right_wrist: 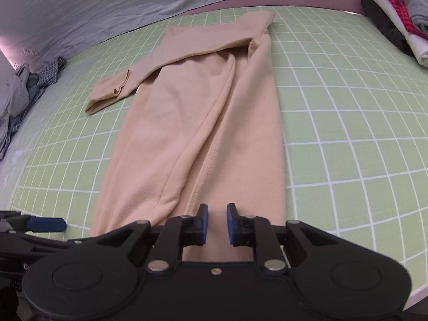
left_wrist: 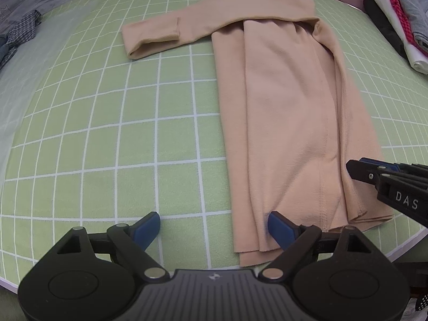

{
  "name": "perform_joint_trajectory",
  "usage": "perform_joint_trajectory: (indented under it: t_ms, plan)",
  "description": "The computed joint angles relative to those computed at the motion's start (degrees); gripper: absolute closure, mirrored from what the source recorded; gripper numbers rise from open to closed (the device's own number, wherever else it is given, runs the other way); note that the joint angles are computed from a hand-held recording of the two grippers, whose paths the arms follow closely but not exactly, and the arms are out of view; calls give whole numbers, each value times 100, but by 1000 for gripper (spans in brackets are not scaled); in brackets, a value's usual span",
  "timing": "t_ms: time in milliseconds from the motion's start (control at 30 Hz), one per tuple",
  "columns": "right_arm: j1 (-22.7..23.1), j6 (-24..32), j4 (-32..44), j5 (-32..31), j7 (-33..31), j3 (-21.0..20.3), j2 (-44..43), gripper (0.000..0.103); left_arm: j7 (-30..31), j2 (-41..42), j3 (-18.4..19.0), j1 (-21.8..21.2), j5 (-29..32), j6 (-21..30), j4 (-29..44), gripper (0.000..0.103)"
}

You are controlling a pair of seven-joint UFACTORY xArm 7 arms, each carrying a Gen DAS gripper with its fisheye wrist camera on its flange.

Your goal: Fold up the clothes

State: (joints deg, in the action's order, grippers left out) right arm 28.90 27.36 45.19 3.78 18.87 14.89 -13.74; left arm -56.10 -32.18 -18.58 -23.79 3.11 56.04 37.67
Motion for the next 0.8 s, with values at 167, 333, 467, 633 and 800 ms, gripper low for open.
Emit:
perform_joint_trajectory:
  t_ms: [167,333,467,633,800]
  plan:
    - [-25,-302,148,-47,-365,-67,35,78,-60,-62,101,119,-45,187,89,14]
    - [-468,-580,520,-1002,-30,86,346,77,-366,-172,136,516,238,268,138,14]
    - [-591,-714,951,-1369,74,-18,837,77,-519,2,207,867,557,216,263,14]
    - [-592,-863,1586,-1583,38,-202,1470,77,-710,364,359,1261,905,94,512,14]
    - [-517,-919,2551,-1511,-75,-425,2371,77,-984,932,502,1659,1437,-84,827,16]
